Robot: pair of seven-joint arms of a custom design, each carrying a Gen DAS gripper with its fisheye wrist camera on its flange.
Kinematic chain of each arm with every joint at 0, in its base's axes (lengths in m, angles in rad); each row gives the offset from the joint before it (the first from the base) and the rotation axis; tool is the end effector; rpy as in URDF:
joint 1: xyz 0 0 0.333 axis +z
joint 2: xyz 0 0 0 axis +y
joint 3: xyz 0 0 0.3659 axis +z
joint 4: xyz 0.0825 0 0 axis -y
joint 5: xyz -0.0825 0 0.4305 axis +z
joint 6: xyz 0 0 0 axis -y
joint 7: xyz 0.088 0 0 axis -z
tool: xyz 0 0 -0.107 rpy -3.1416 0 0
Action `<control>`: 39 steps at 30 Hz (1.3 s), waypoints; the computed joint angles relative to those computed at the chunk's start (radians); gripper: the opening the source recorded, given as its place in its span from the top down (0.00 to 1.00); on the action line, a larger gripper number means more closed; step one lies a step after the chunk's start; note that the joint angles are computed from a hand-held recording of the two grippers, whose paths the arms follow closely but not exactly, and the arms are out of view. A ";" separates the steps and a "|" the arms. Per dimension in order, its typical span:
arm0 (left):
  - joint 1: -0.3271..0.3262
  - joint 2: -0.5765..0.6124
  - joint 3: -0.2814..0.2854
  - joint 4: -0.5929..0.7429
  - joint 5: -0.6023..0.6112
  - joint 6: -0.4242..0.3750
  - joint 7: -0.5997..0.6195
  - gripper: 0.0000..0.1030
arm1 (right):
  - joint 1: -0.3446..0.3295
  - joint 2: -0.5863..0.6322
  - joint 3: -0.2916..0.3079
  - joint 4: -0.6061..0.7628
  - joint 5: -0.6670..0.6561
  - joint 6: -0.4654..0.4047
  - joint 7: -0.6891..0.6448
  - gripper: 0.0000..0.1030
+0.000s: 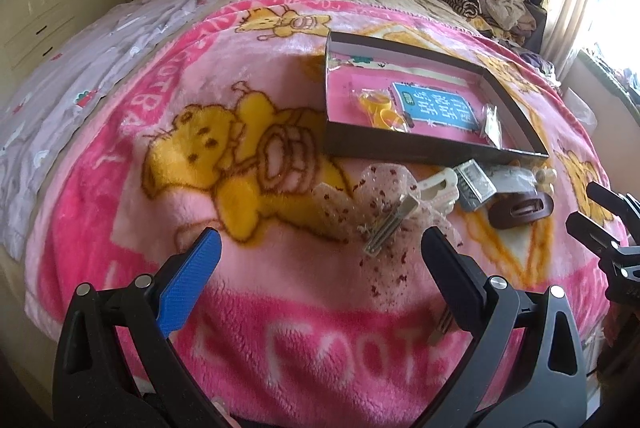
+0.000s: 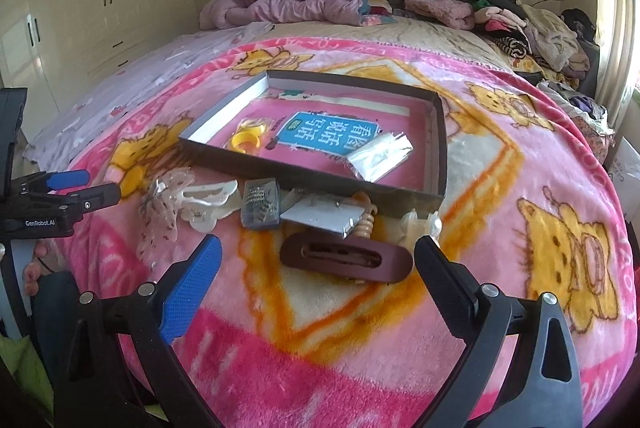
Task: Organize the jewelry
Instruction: 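Grasp the pink lace bow clip with left tool while right tool approaches the brown oval clip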
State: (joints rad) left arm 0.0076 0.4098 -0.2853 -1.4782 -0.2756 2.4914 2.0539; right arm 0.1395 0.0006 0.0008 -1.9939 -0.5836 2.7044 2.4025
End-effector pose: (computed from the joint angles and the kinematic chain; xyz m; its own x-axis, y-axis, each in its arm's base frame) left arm 0.7673 -0.1732 0.5516 -0.5326 -0.8425 0.0811 -0.6802 0.3690 -0.6333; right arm 0.6342 0.1087 0.5681 -0.2286 -0.9726 -0.0423 -0.6698 0.1887 -0.7182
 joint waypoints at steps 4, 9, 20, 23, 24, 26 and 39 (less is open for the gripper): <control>0.002 -0.008 -0.001 -0.019 0.000 0.004 0.006 0.11 | 0.001 -0.006 0.002 -0.018 0.023 -0.004 -0.008 0.08; -0.003 -0.016 -0.001 -0.040 0.007 0.003 0.017 0.11 | -0.003 -0.014 0.005 -0.042 0.031 -0.013 -0.002 0.08; -0.024 -0.014 0.002 -0.064 0.034 0.012 0.034 0.11 | -0.015 -0.022 0.010 -0.074 -0.038 -0.029 0.056 0.08; -0.030 -0.007 0.002 -0.062 0.046 0.014 0.028 0.11 | -0.018 -0.016 0.009 -0.075 -0.073 -0.039 0.077 0.08; -0.036 -0.003 0.005 -0.060 0.056 0.018 0.021 0.11 | -0.017 -0.012 0.008 -0.072 -0.086 -0.044 0.083 0.09; -0.041 0.007 0.005 -0.053 0.068 0.021 0.015 0.11 | -0.016 -0.001 0.005 -0.064 -0.103 -0.051 0.088 0.09; -0.044 0.095 -0.012 0.060 0.079 -0.052 -0.025 0.30 | 0.019 0.085 -0.040 0.013 -0.240 -0.094 0.093 0.09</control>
